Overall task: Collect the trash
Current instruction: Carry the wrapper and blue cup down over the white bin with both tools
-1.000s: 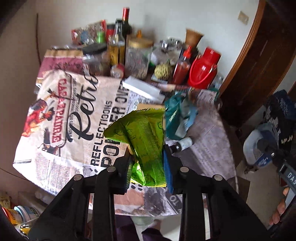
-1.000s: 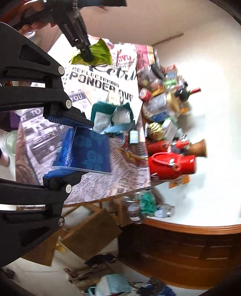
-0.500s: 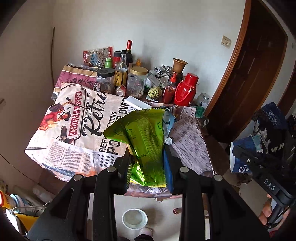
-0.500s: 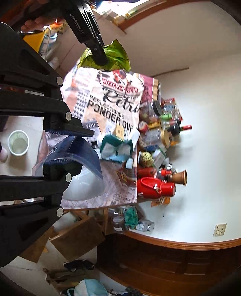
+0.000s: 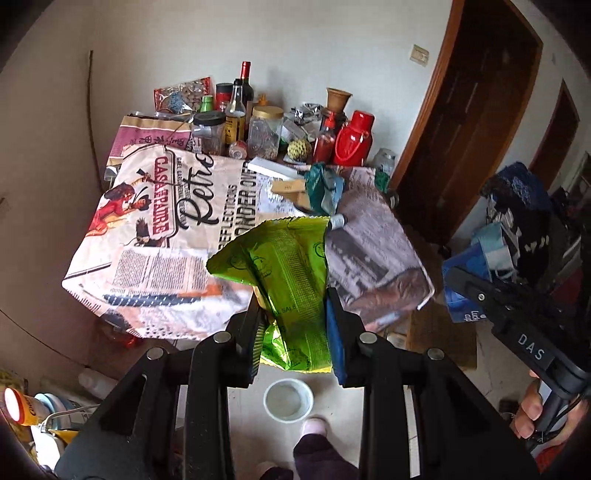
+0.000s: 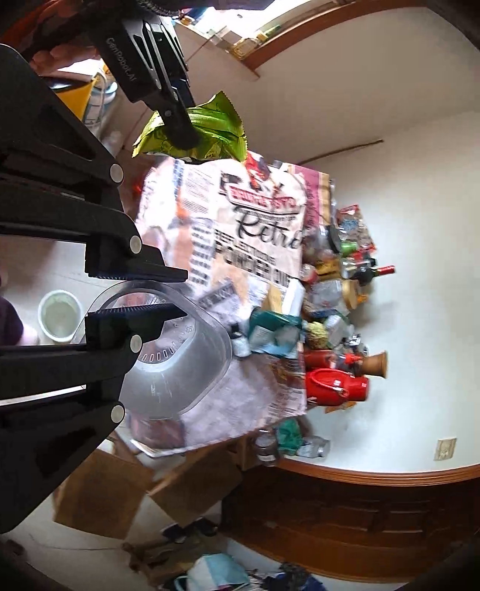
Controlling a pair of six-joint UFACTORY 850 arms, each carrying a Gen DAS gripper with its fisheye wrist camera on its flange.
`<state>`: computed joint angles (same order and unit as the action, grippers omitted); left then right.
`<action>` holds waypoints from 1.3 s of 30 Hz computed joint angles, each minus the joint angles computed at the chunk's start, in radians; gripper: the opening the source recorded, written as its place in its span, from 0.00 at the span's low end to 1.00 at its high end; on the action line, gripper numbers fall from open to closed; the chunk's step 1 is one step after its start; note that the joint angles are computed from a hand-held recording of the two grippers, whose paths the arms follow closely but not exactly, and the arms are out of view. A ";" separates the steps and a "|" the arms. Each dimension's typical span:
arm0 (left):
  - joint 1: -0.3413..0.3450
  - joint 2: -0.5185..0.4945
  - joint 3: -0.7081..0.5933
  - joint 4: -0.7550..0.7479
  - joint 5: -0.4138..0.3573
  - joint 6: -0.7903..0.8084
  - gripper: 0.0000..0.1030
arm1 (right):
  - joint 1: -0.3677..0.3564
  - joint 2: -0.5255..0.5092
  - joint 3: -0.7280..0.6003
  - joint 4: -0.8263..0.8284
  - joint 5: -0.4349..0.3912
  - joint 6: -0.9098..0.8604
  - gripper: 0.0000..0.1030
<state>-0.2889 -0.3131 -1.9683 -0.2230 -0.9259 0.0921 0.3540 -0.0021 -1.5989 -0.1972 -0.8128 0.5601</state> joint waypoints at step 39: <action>-0.055 -0.246 0.653 -0.048 0.306 0.048 0.29 | -0.096 -0.251 0.650 0.787 0.365 -0.699 0.10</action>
